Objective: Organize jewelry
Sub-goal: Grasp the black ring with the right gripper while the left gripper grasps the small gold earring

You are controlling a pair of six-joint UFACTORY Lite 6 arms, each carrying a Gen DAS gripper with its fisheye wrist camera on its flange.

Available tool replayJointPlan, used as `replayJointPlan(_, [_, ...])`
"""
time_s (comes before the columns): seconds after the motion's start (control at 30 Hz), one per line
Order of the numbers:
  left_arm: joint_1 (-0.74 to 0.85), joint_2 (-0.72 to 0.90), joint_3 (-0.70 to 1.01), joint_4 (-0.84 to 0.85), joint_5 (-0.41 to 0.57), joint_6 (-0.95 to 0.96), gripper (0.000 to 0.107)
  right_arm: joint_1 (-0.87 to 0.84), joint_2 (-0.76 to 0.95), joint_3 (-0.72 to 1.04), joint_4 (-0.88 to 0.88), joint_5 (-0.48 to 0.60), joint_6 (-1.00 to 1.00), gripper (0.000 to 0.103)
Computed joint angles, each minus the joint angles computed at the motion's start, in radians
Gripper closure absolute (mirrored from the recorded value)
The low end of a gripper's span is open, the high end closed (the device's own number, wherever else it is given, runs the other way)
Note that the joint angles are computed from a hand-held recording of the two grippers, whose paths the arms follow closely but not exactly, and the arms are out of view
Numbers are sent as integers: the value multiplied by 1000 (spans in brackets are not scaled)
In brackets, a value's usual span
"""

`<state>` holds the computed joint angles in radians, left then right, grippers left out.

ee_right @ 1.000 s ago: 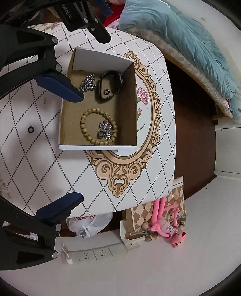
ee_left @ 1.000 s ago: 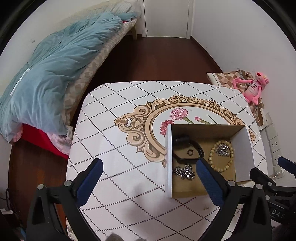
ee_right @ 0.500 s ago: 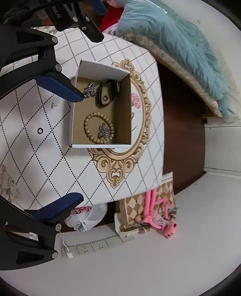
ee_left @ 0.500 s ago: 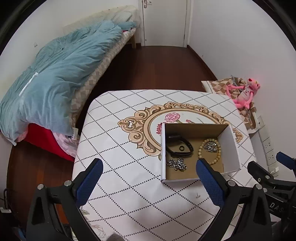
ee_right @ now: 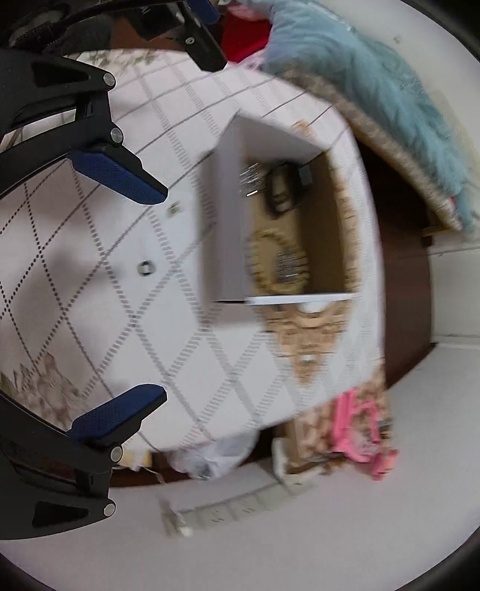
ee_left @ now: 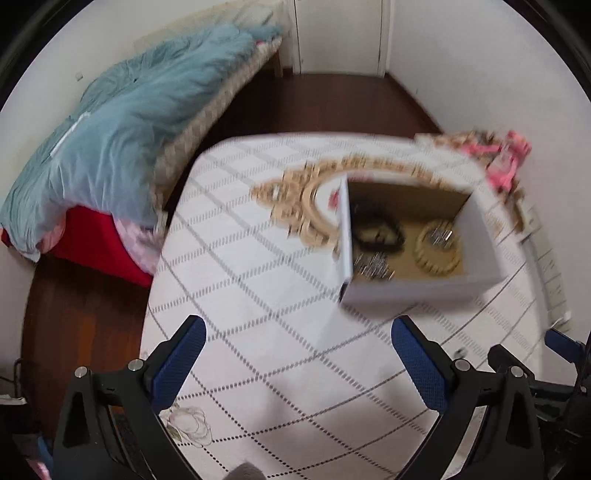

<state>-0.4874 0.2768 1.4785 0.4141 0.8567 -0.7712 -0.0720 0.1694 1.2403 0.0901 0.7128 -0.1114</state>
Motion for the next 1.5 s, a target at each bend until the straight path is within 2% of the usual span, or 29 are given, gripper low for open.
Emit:
replayJointPlan(0.07, [3, 14, -57, -13, -38, -10, 4, 7, 5, -69, 4, -56, -1, 6])
replayJointPlan(0.2, [8, 44, -111, -53, -83, 6, 4, 21, 47, -135, 15, -127, -10, 25])
replayJointPlan(0.27, [11, 71, -119, -73, -94, 24, 4, 32, 61, -152, 18, -153, -7, 28])
replayJointPlan(0.33, [11, 82, -131, -75, -101, 25, 4, 34, 71, -171, 30, -182, -20, 36])
replayJointPlan(0.43, [12, 92, -140, -79, -106, 27, 4, 47, 59, -200, 11, -230, -10, 41])
replayJointPlan(0.47, [11, 93, -147, -79, -111, 26, 4, 51, 57, -199, 0, -235, -1, 45])
replayJointPlan(0.53, [9, 98, -151, -79, -117, 26, 4, 66, 42, -217, -21, -268, 15, 63])
replayJointPlan(0.57, [7, 101, -151, -79, -120, 25, 4, 69, 32, -229, -31, -282, 22, 82])
replayJointPlan(0.6, [7, 105, -146, -81, -119, 28, 4, 74, 30, -232, -38, -290, 27, 90])
replayJointPlan(0.8, [-27, 141, -96, -86, -121, 28, 4, 5, 7, -245, 109, -284, -128, 90])
replayJointPlan(1.07, [-95, 248, 28, -130, -165, 18, 5, -130, -1, -234, 154, -264, -194, 90])
replayJointPlan(1.13, [-110, 270, 49, -135, -182, 21, 9, -158, 11, -227, 162, -263, -207, 90])
replayJointPlan(1.2, [-126, 294, 74, -133, -189, 22, 24, -180, 24, -218, 168, -264, -220, 90])
replayJointPlan(1.5, [-147, 369, 161, -115, -204, 58, 73, -229, 50, -230, 242, -285, -299, 90])
